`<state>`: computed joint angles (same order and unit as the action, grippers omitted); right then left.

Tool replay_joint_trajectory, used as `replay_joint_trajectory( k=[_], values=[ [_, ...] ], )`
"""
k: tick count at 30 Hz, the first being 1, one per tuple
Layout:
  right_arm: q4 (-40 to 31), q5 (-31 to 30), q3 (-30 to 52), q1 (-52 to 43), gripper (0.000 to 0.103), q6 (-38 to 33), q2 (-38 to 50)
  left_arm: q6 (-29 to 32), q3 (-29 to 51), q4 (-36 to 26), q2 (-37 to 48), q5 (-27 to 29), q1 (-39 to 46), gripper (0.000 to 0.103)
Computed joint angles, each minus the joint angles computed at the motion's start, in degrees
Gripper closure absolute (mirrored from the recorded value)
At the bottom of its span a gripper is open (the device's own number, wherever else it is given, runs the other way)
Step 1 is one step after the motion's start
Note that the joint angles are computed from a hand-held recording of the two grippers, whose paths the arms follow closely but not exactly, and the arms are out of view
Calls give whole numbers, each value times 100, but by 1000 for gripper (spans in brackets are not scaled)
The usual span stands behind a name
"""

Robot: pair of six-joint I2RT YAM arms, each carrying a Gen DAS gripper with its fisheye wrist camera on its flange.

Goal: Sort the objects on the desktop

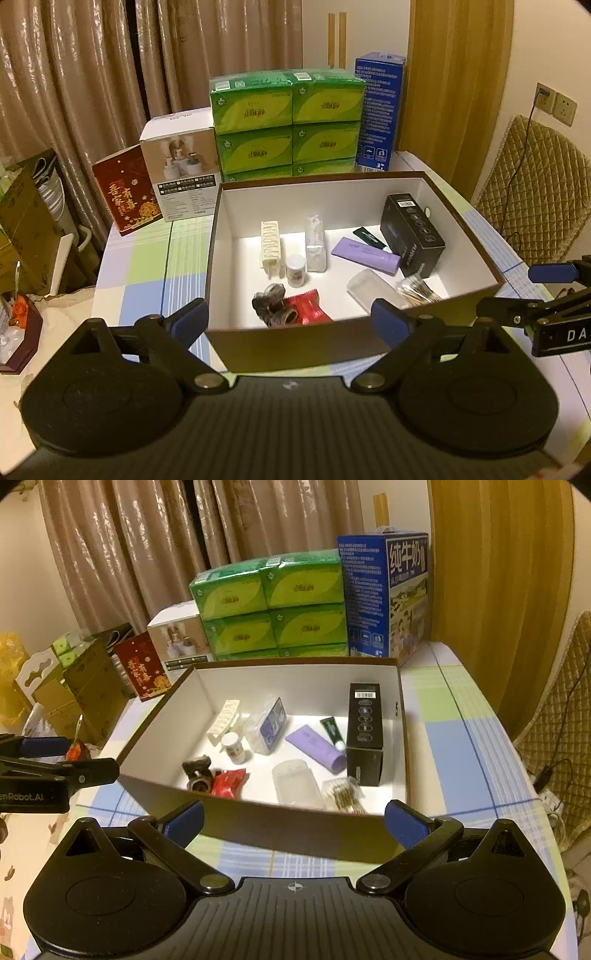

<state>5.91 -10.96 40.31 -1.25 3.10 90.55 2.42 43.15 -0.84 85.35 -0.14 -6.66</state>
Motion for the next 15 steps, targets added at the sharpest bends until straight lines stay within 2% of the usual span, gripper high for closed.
replay_joint_trajectory(
  k=[9, 15],
  values=[
    [-308, 61, -846, -3, 2, 7, -1163, -374, -855, -435, -1313, -381, -435, 3],
    [-677, -14, -1326, -77, 2, -28, -1961, -732, -1219, -948, -2095, -852, -886, 1]
  ],
)
